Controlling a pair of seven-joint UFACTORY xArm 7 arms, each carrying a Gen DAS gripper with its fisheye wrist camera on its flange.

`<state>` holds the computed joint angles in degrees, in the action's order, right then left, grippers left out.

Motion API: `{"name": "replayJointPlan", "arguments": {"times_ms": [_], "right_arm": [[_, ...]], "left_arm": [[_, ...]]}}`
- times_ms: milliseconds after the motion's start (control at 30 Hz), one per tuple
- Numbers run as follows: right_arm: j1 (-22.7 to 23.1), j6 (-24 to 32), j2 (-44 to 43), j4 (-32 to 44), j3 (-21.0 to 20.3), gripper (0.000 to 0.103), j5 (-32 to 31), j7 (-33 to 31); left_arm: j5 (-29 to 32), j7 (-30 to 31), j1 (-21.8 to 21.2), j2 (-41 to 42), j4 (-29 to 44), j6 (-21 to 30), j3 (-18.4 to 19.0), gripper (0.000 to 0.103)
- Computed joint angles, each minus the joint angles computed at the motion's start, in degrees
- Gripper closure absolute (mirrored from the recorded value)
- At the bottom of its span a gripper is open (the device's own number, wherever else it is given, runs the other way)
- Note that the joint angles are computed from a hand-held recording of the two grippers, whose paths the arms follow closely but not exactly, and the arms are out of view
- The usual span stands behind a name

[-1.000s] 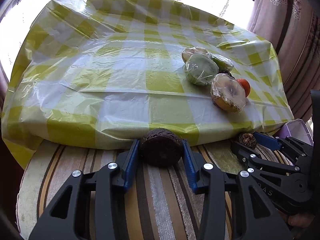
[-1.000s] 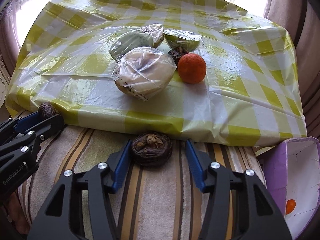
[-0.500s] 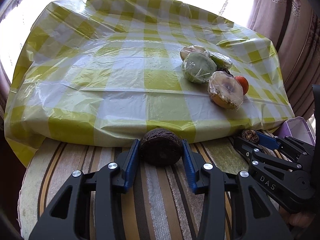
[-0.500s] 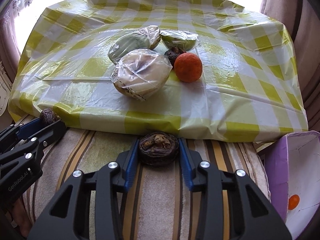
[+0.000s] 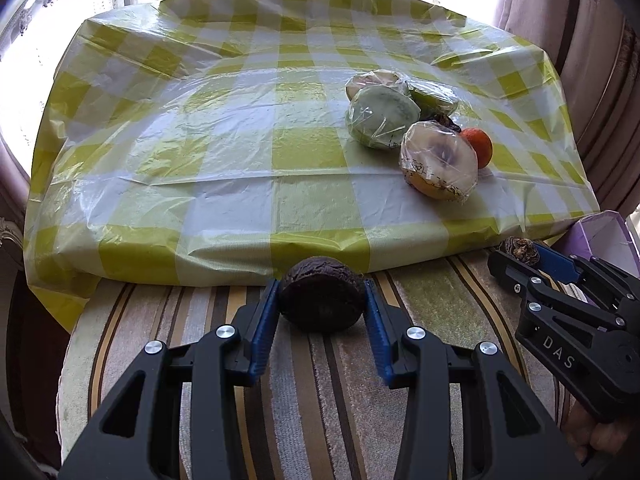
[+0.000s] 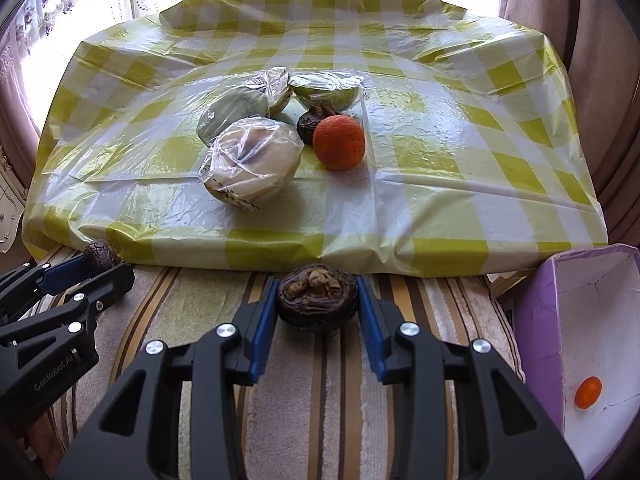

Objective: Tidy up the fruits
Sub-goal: 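Grasp the dark avocado with the left tool while the right tool grasps a brown dried fruit, then carry the avocado and dried fruit over the white box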

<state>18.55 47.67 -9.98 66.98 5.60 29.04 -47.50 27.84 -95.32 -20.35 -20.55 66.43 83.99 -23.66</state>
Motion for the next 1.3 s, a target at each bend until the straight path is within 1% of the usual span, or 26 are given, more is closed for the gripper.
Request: {"name": "replayJointPlan", "arguments": {"times_ms": [133,367,767,1133,1300], "right_arm": [[-0.4,0.6,0.0,0.5,-0.5,0.064,0.7,-0.2],[-1.5,1.6,0.8,2.2,-1.2,0.064,1.8,-0.1],[-4.6,3.9,2.4,6.0,-2.5,0.064,4.2,0.0],[-8.2,5.7,4.8,9.7,-3.8,0.064,5.4,0.4],[-10.2,5.9,6.1,11.3,-4.2,0.064,5.3,0.7]], "left_arm": [[-0.2,1.2,-0.2,1.7,2.1,1.1,0.2,0.063],[2.1,3.7,-1.3,5.8,6.8,2.0,0.6,0.063],[6.1,6.9,-5.3,13.0,14.8,2.8,3.2,0.063],[9.6,11.9,-9.3,20.7,23.5,1.6,6.2,0.063],[10.4,14.8,-11.4,24.5,27.7,-0.2,8.2,0.063]]}}
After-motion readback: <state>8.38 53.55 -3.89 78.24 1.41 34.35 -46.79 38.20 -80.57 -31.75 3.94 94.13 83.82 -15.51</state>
